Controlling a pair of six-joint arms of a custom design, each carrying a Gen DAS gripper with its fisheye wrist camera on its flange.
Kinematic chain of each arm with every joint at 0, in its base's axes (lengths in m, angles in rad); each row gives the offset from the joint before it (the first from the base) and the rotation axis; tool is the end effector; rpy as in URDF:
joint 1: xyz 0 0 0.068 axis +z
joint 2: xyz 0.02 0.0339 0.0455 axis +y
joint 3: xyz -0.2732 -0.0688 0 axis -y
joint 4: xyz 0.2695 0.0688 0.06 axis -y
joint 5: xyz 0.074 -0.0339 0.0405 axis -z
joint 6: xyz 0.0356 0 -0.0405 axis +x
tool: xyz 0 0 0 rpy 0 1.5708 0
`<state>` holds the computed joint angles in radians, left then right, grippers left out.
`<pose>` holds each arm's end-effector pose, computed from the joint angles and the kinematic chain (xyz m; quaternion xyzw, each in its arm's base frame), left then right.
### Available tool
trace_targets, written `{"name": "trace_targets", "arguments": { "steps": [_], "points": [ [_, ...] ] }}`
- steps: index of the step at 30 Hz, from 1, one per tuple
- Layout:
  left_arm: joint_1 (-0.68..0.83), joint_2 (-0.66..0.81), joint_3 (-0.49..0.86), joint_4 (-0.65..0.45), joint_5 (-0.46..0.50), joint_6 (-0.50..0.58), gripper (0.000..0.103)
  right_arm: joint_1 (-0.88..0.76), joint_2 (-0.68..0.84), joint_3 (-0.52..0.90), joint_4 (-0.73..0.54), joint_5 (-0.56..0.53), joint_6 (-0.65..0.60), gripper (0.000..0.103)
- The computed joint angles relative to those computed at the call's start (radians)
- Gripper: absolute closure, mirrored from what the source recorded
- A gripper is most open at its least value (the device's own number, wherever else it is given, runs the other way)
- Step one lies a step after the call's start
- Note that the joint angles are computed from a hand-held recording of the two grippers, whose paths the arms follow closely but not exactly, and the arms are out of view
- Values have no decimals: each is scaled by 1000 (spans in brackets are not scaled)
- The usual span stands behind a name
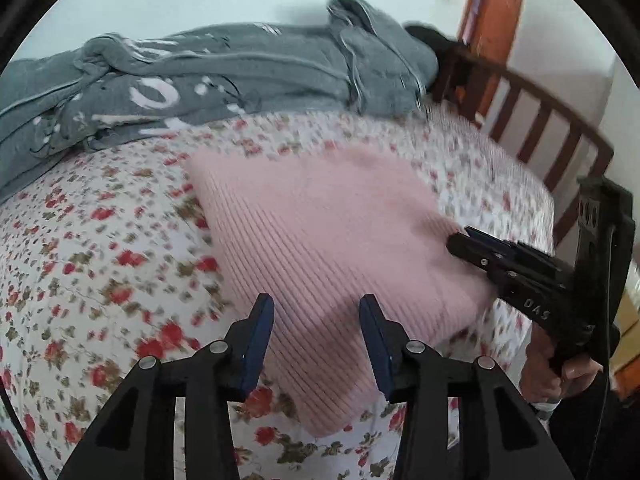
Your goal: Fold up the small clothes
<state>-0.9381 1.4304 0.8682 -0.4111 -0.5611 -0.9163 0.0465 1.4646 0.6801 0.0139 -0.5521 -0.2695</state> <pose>0.1929 -0.2310 0.2050 -0.0715 0.9192 -0.0674 0.3814 0.2978 0.0326 0.1646 -0.2443 0.8584 0.2078 0.4004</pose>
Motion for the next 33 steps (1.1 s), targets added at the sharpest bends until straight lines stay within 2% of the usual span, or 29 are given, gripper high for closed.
{"name": "trace_targets", "arguments": {
  "steps": [2, 4, 8, 11, 13, 14, 16, 19, 21, 22, 23, 24, 25, 26, 27, 29, 33],
  "points": [
    [25, -42, -12, -17, -19, -15, 54, -11, 0, 54, -30, -44, 60, 53],
    [80, -84, -36, -3, 7, -31, 50, -2, 35, 121, -54, -72, 109, 41],
    [219, -136, -113, 111, 160, -31, 50, 60, 184, 288, -111, -52, 214, 38],
    [304, -113, -160, 220, 292, -25, 50, 91, 321, 419, -243, -3, 205, 37],
    [354, -58, -177, 302, 392, -15, 50, 71, 389, 460, -295, -59, 183, 34],
    [374, -23, -179, 339, 437, -8, 50, 50, 417, 464, -293, -110, 177, 34],
    [398, 29, -200, 439, 503, -11, 44, 32, 438, 475, -310, -145, 150, 35],
    [431, 97, -215, 561, 574, -48, 39, 38, 434, 474, -312, -132, 147, 34],
    [441, 128, -214, 605, 596, -70, 41, 47, 444, 489, -319, -132, 161, 34],
    [440, 133, -211, 612, 587, -75, 47, 49, 454, 500, -326, -136, 164, 34],
    [436, 128, -207, 606, 575, -77, 50, 52, 470, 520, -344, -148, 160, 34],
    [429, 115, -210, 603, 556, -76, 58, 51, 479, 536, -368, -163, 150, 34],
    [429, 101, -215, 602, 548, -71, 63, 49, 493, 560, -400, -182, 141, 41],
    [428, 86, -219, 601, 541, -67, 64, 43, 515, 596, -458, -231, 121, 53],
    [433, 66, -225, 599, 540, -60, 66, 39, 526, 611, -483, -266, 120, 57],
    [447, 16, -234, 574, 522, -41, 67, 39, 506, 588, -439, -304, 176, 65],
    [512, -137, -226, 412, 490, 44, 67, 102, 469, 571, -360, -332, 261, 67]
  ]
}}
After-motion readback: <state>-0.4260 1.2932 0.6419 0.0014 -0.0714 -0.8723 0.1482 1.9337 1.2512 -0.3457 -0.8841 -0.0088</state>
